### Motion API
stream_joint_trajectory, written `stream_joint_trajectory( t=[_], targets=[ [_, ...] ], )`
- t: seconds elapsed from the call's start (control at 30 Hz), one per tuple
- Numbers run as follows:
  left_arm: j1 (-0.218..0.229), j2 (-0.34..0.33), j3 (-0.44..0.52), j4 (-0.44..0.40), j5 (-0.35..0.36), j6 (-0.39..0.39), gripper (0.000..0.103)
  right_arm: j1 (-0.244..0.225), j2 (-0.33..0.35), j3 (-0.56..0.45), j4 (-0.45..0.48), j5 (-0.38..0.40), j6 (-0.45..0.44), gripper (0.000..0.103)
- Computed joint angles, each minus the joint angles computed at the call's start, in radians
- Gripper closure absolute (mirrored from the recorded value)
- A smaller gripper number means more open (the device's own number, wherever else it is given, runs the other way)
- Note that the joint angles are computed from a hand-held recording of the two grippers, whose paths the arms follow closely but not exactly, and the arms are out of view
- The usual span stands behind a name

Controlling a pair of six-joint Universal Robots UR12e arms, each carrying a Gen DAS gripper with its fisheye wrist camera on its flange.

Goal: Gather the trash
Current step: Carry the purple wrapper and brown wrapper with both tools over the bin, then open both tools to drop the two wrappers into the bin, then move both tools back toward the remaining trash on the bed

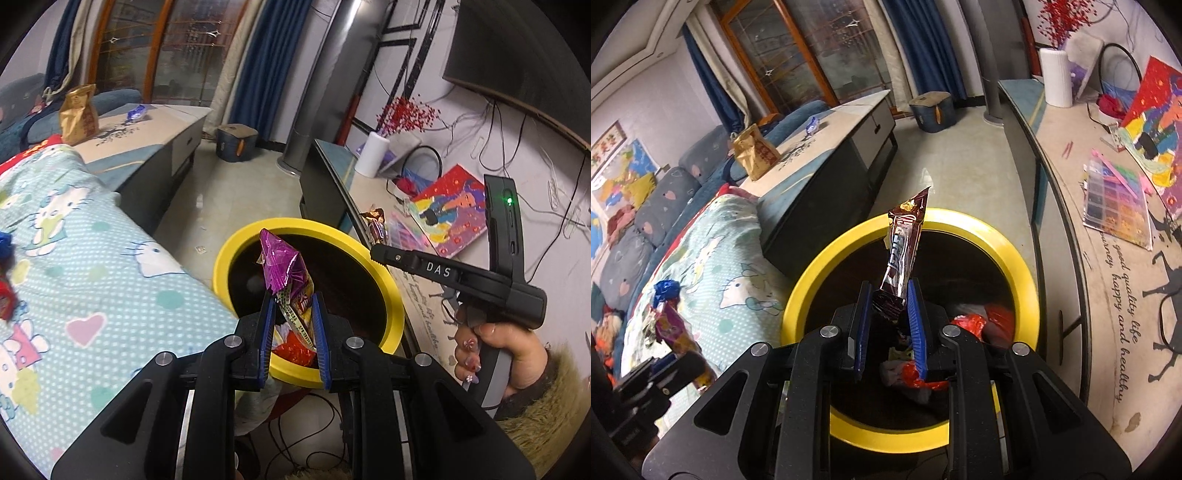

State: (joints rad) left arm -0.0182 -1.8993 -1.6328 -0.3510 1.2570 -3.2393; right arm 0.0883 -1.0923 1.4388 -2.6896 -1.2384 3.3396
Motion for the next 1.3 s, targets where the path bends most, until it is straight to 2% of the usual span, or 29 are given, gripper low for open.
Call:
stream_joint_trajectory(
  t=[0.3,0.4,0.47,0.5,0.53,0.57,0.67,0.77,0.93,1.17,1.3],
  targets=[
    [-0.017,-0.048,0.048,-0.051,-0.022,0.033,0.082,-0.018,0.004,0.006,0.021,0.016,0.026,0.086],
    [-0.021,-0.067,0.069,-0.075,-0.029,0.056,0.073,-0.024,0.005,0.008,0.022,0.030,0.042,0.085],
    [-0.026,-0.076,0.082,-0.086,-0.015,0.074,0.056,-0.028,0.005,0.010,0.016,0.036,0.051,0.077],
    [-0.029,-0.078,0.084,-0.080,0.005,0.083,0.049,-0.028,0.004,0.011,0.013,0.034,0.055,0.069],
    [-0.030,-0.077,0.082,-0.074,0.013,0.087,0.036,-0.028,0.004,0.012,0.009,0.031,0.060,0.064],
    [-0.028,-0.075,0.078,-0.062,0.014,0.089,0.028,-0.029,0.003,0.015,0.002,0.029,0.067,0.063],
    [-0.026,-0.065,0.066,-0.034,0.025,0.082,0.013,-0.027,0.001,0.017,-0.013,0.014,0.073,0.056],
    [-0.023,-0.048,0.045,0.000,0.059,0.070,0.009,-0.020,-0.002,0.020,-0.037,0.000,0.069,0.050],
    [-0.013,-0.017,0.009,0.057,0.112,0.037,0.008,-0.003,-0.007,0.021,-0.081,-0.011,0.033,0.043],
    [0.009,0.024,-0.039,0.117,0.182,-0.016,0.008,0.016,-0.015,0.020,-0.103,0.006,-0.007,0.040],
    [0.027,0.046,-0.066,0.141,0.198,-0.044,0.008,0.027,-0.017,0.018,-0.098,0.016,-0.031,0.040]
  ],
)
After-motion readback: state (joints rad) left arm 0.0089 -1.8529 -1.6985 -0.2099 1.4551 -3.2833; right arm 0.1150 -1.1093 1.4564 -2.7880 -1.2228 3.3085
